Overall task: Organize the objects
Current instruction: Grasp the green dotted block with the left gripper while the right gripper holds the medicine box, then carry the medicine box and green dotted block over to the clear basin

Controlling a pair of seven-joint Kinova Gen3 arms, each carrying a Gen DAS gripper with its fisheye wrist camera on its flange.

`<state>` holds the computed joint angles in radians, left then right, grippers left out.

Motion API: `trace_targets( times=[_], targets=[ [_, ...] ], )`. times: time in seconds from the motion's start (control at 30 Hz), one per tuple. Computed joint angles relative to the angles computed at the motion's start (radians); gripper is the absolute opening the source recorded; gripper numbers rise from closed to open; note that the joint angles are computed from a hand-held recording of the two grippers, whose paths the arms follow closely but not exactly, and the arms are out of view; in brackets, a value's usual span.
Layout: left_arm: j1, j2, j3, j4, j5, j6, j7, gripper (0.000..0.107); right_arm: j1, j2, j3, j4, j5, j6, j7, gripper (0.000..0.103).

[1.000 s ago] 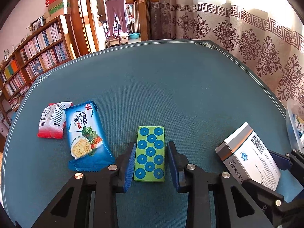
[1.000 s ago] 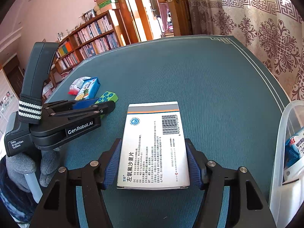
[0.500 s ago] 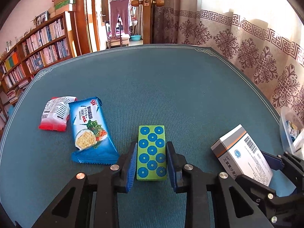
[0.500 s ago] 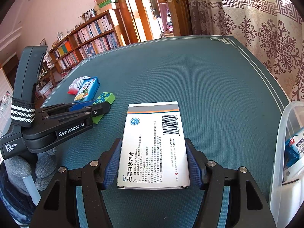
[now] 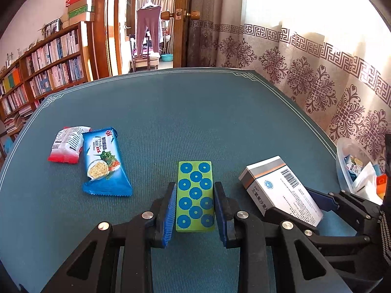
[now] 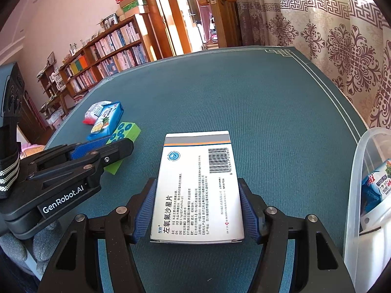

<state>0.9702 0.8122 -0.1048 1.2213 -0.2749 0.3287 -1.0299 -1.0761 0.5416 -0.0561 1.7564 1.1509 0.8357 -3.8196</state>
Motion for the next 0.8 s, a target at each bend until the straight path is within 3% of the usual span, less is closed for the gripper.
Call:
trace_targets(
  times=[0.17,0.5,0.8],
  targets=[
    [-0.007,-0.002,0.005,0.005,0.008,-0.003,0.001,0.031,-0.025,-0.020,-0.001,0.017,0.014,0.041,-0.053,0.064],
    [-0.002,-0.001,0.009,0.007,0.009,-0.004,-0.012,0.031,-0.054,-0.121,-0.073,0.063,-0.017,0.245,-0.080,0.064],
    [0.007,0.001,0.011,0.011,0.005,0.002,-0.023,0.031,-0.055,-0.223,-0.163,0.124,-0.137,0.504,-0.081,0.064]
  ],
)
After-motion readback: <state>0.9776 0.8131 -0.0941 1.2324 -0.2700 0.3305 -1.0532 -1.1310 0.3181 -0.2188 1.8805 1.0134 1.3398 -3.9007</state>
